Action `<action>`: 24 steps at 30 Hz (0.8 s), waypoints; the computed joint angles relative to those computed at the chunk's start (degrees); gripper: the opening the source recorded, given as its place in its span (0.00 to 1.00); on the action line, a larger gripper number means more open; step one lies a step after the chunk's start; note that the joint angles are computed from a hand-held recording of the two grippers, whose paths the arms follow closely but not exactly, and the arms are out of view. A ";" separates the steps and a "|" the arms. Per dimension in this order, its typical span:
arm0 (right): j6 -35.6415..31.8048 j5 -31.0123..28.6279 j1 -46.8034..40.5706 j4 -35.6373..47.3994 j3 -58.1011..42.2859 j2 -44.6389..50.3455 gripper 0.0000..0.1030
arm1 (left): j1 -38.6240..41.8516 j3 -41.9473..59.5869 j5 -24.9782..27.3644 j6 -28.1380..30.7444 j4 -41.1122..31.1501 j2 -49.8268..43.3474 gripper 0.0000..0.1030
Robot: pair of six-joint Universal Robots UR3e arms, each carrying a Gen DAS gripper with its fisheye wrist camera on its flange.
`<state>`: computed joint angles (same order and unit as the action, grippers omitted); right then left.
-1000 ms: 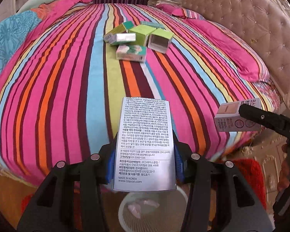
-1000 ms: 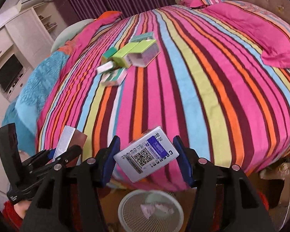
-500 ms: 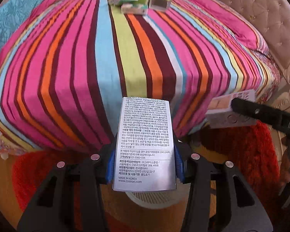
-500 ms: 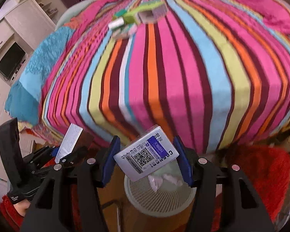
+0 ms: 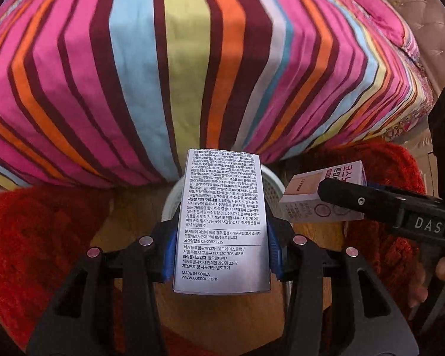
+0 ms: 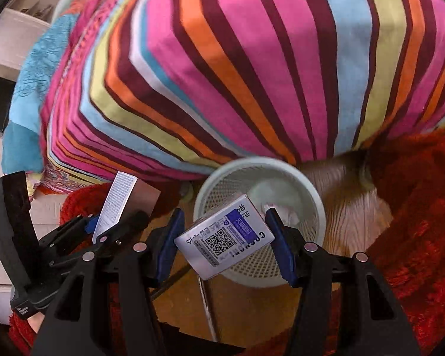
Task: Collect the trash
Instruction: 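Carry both boxes over the wastebasket and open both tools to drop them, then raise both tools from the wastebasket back toward the remaining boxes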
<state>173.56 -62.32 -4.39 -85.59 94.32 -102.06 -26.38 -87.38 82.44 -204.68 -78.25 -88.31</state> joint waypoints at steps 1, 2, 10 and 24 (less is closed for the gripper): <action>0.35 -0.27 0.34 0.24 -0.18 0.73 0.52 | 0.22 -0.12 -0.60 0.17 -0.44 -0.40 0.46; 0.83 -0.56 0.81 0.23 -0.05 1.05 0.52 | 0.35 -0.23 -1.08 0.29 -0.76 -0.80 0.46; 2.42 -2.53 1.90 1.78 -0.09 4.41 0.52 | 0.47 0.79 -4.01 1.82 -3.90 -6.03 0.46; 4.76 -4.58 2.88 4.07 -1.62 8.64 0.86 | 0.29 4.02 -4.54 2.58 -7.83 -10.90 0.77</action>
<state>178.32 -66.91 -1.51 -81.52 92.70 -93.42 -26.09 -83.37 77.90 -202.10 -86.08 -99.21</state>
